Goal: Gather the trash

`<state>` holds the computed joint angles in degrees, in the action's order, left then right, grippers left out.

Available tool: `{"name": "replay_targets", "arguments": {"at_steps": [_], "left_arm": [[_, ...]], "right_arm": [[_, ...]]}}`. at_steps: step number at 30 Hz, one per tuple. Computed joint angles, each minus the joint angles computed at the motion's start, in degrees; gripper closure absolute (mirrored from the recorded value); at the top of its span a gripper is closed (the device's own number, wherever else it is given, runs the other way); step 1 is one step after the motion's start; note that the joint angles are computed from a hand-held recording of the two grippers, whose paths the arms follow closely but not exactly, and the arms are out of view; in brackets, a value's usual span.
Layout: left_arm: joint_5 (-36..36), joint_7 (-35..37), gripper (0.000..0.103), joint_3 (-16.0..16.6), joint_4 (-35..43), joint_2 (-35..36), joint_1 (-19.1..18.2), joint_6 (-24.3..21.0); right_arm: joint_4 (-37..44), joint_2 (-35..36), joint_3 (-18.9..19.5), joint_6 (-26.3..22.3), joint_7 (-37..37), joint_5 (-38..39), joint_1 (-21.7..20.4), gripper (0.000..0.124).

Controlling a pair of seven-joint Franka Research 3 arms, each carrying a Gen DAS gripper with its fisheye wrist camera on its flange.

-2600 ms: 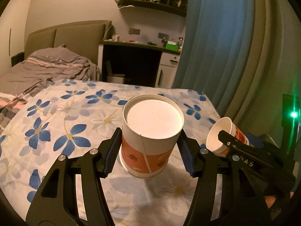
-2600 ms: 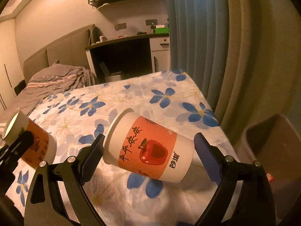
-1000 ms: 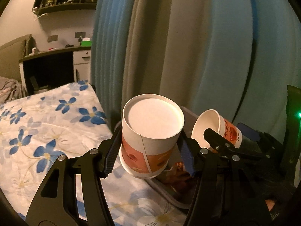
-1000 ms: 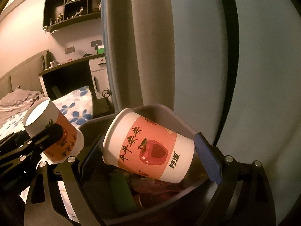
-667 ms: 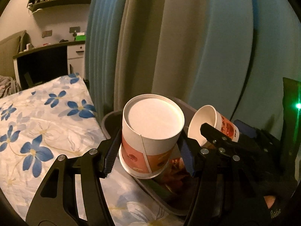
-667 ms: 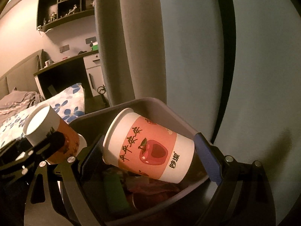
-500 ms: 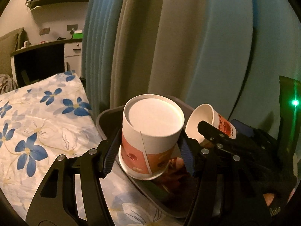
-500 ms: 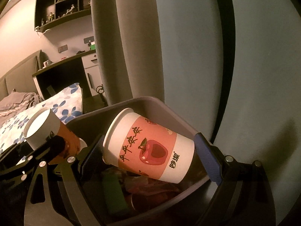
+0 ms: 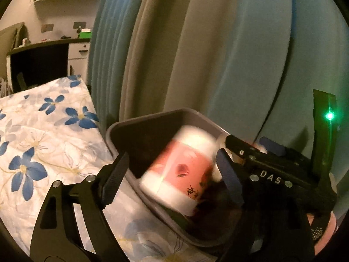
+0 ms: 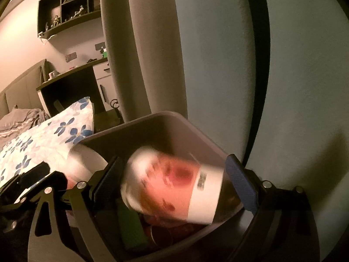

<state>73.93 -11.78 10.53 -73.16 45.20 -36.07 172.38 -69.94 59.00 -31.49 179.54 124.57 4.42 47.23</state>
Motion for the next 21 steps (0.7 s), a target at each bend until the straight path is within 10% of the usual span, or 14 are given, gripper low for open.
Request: {"name": "replay_targets", "arguments": {"at_steps": [7, 15, 21], "left_arm": [[8.18, -8.73, 0.011, 1.68, -6.62, -5.7, -2.54, -4.92], [16.18, -15.3, 0.006, -0.48, -22.41, -18.69, -6.85, -23.12], [17.72, -18.61, 0.006, -4.89, -34.66, -28.48, -7.64, -33.92]], "right_arm": [[-4.31, -1.44, -3.54, 3.11, -0.08, 2.08, 3.53, 0.031], [-18.18, -0.49, -20.66, 10.55, -1.63, 10.47, 21.33, 0.026], [-24.86, -5.02, -18.61, 16.22, -6.99, 13.69, 26.03, 0.027]]}}
